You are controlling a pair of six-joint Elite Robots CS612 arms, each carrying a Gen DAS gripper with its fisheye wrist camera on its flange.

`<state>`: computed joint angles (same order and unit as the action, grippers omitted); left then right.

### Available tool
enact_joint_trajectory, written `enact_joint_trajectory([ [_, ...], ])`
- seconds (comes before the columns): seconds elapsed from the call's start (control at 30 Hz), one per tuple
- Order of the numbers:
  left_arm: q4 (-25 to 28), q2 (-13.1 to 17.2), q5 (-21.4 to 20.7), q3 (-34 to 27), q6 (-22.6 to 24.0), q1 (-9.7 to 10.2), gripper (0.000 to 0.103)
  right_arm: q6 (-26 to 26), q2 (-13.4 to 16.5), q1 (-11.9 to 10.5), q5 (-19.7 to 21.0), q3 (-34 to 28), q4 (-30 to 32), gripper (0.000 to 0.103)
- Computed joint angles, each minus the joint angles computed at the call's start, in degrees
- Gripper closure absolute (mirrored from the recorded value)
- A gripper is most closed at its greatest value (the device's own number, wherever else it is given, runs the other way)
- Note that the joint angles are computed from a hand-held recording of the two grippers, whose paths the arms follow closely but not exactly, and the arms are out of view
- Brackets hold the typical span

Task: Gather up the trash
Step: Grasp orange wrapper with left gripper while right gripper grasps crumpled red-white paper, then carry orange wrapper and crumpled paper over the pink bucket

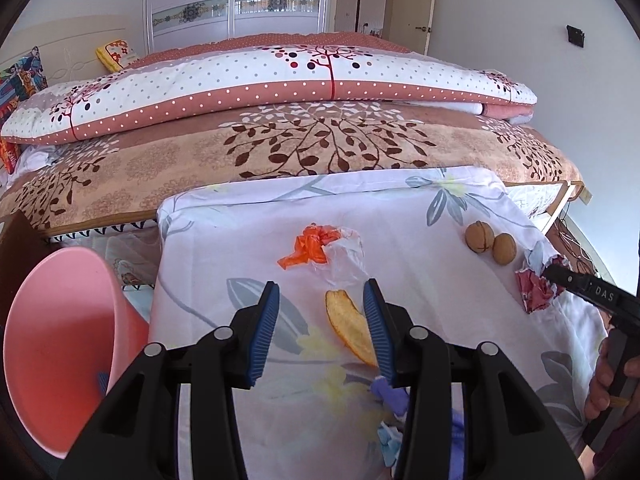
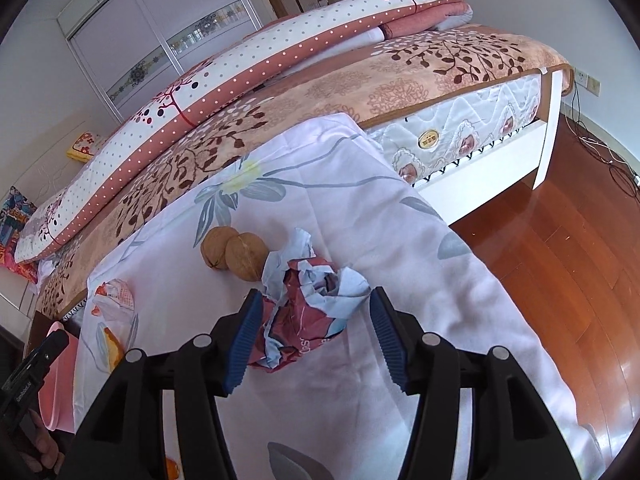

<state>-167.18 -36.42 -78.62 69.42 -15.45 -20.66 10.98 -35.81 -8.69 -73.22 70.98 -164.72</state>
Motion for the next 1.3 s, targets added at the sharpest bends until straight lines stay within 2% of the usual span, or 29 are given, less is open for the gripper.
enact_joint_trajectory([
  [0.23, 6.8, 4.6, -0.2, -9.2, -2.7, 1.10, 0.059, -0.2, 0.6, -0.3, 2.6, -0.8, 1.5, 0.048],
  [0.4, 12.7, 7.3, -3.9, -14.7, -6.8, 2.16, 0.059, 2.6, 0.9, -0.9, 4.7, -1.0, 2.0, 0.048],
  [0.5, 12.2, 7.7, -5.5, -15.1, -8.1, 2.37, 0.059, 2.5, 0.9, -0.9, 4.7, -1.0, 1.8, 0.048],
  [0.6, 12.6, 7.5, -8.6, -14.6, -7.3, 2.41, 0.059, 2.5, 0.8, -0.9, 4.9, -0.9, 1.7, 0.049],
  [0.67, 10.6, 7.0, -8.1, -13.1, -6.4, 2.01, 0.062, 2.7, 0.8, -1.0, 5.2, -0.8, 1.4, 0.057],
  [0.87, 5.5, 5.4, -6.0, -9.3, -5.0, 1.08, 0.067, 4.0, 0.9, -1.3, 6.0, -0.5, 0.3, 0.062],
  [1.07, 0.0, 2.8, -4.6, -4.6, -5.1, 0.39, 0.067, 7.0, 1.3, -2.1, 9.1, -0.5, -0.4, 0.064],
  [1.3, -5.7, -0.5, -3.3, 1.2, -4.8, -0.56, 0.067, 7.3, 1.2, -2.0, 8.6, -0.4, -0.7, 0.065],
])
